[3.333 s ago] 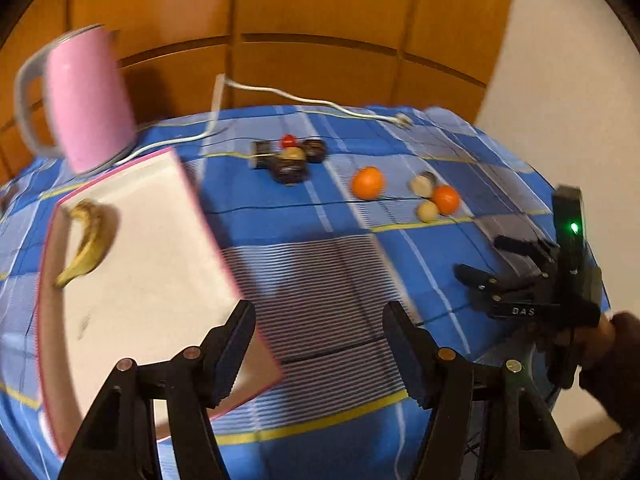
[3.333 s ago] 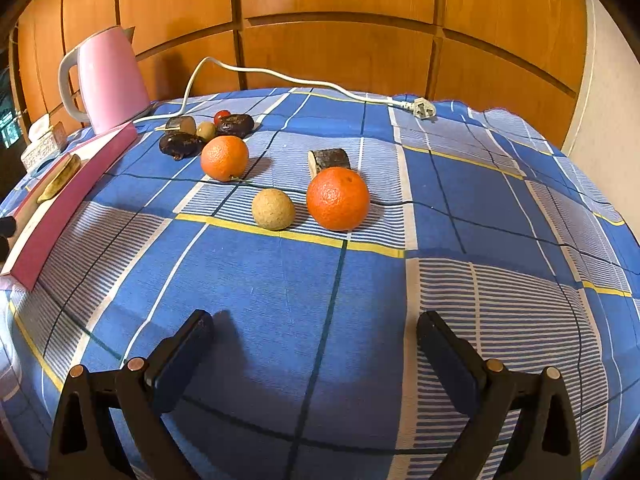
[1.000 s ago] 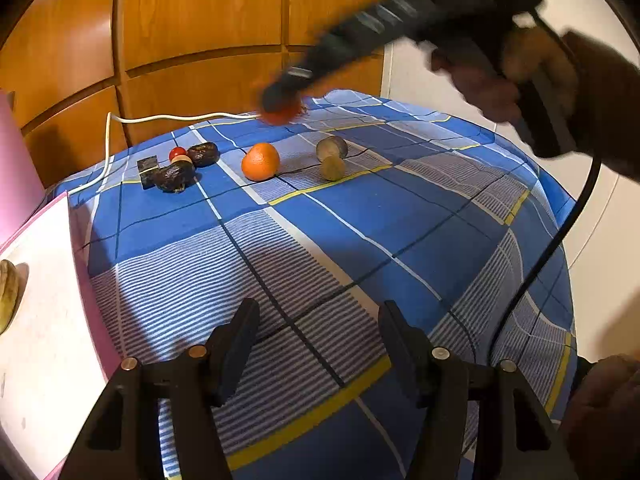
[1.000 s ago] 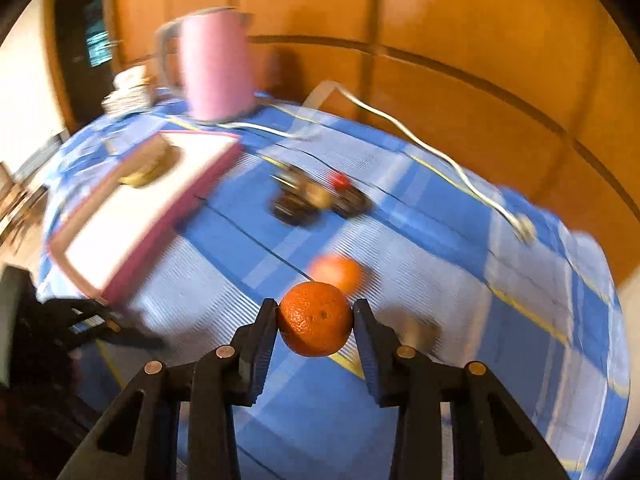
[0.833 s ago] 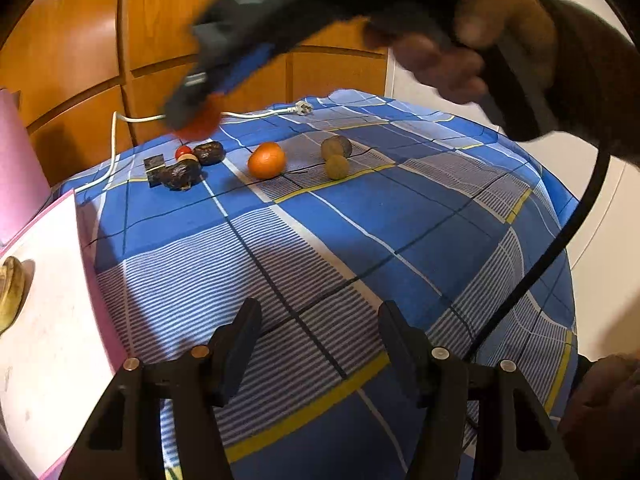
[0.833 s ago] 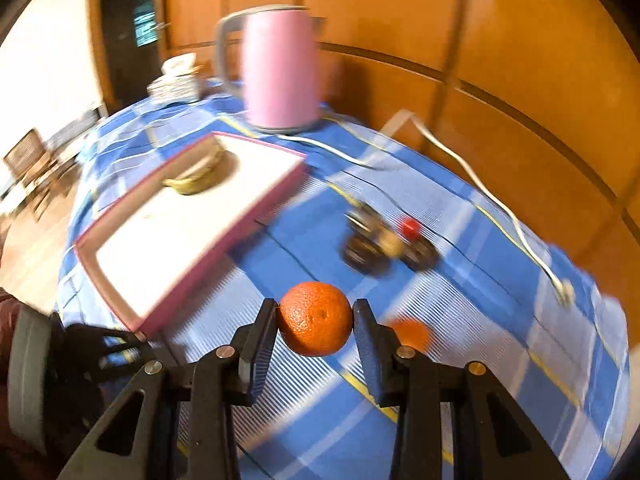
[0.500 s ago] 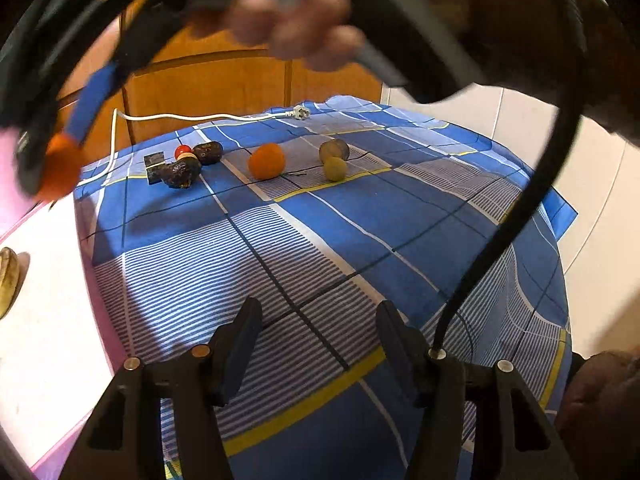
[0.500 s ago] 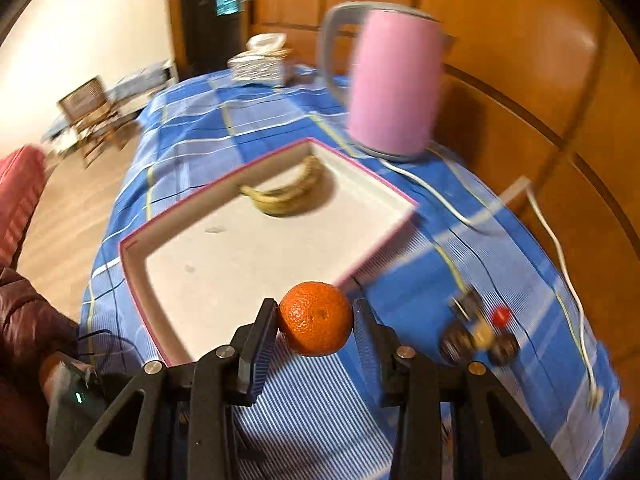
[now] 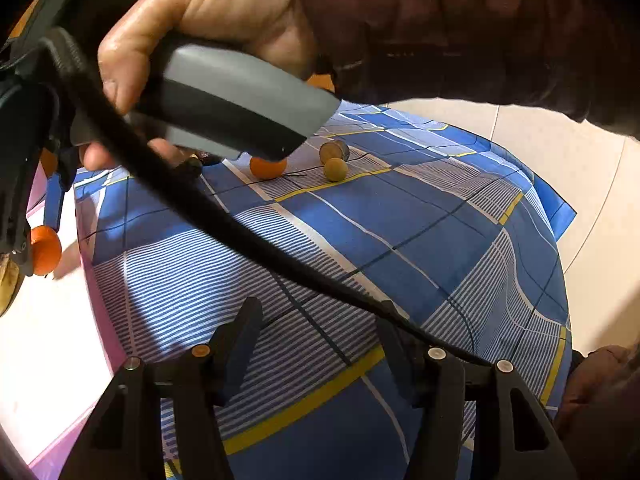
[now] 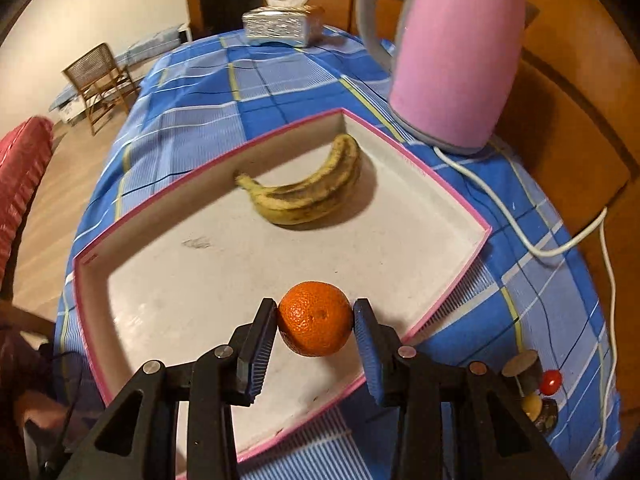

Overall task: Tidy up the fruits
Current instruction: 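Carry the orange with the right gripper into the tray and release, then withdraw the right gripper from the tray back over the table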

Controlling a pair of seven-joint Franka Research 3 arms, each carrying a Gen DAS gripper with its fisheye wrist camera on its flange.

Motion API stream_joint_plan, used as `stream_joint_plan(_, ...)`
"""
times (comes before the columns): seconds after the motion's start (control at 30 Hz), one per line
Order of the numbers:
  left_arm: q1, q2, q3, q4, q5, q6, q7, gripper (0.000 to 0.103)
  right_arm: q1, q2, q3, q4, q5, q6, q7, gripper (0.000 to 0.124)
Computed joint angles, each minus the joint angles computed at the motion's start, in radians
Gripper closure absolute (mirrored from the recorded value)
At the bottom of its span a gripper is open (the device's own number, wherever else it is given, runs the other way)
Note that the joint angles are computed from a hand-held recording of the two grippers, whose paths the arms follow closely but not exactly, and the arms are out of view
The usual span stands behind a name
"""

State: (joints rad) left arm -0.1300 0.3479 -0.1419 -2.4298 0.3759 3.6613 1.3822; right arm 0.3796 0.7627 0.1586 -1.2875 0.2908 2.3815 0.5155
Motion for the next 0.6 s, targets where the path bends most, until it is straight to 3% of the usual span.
stream_joint_plan(0.1, -0.003, -0.001, 0.000, -0.001, -0.008, -0.002, -0.002, 0.043, -0.014, 0.000, 0.007, 0.002, 0.023, -0.008, 0.012, 0.081)
stream_joint_plan(0.2, -0.003, -0.001, -0.001, -0.001, -0.012, -0.005, -0.008, 0.043, -0.046, -0.025, 0.025, -0.025, 0.073, 0.002, 0.007, 0.068)
stream_joint_plan(0.6, -0.010, -0.011, 0.000, 0.006, -0.026, -0.038, -0.019, 0.043, -0.168, -0.219, 0.049, -0.284, 0.273, 0.112, -0.065, 0.068)
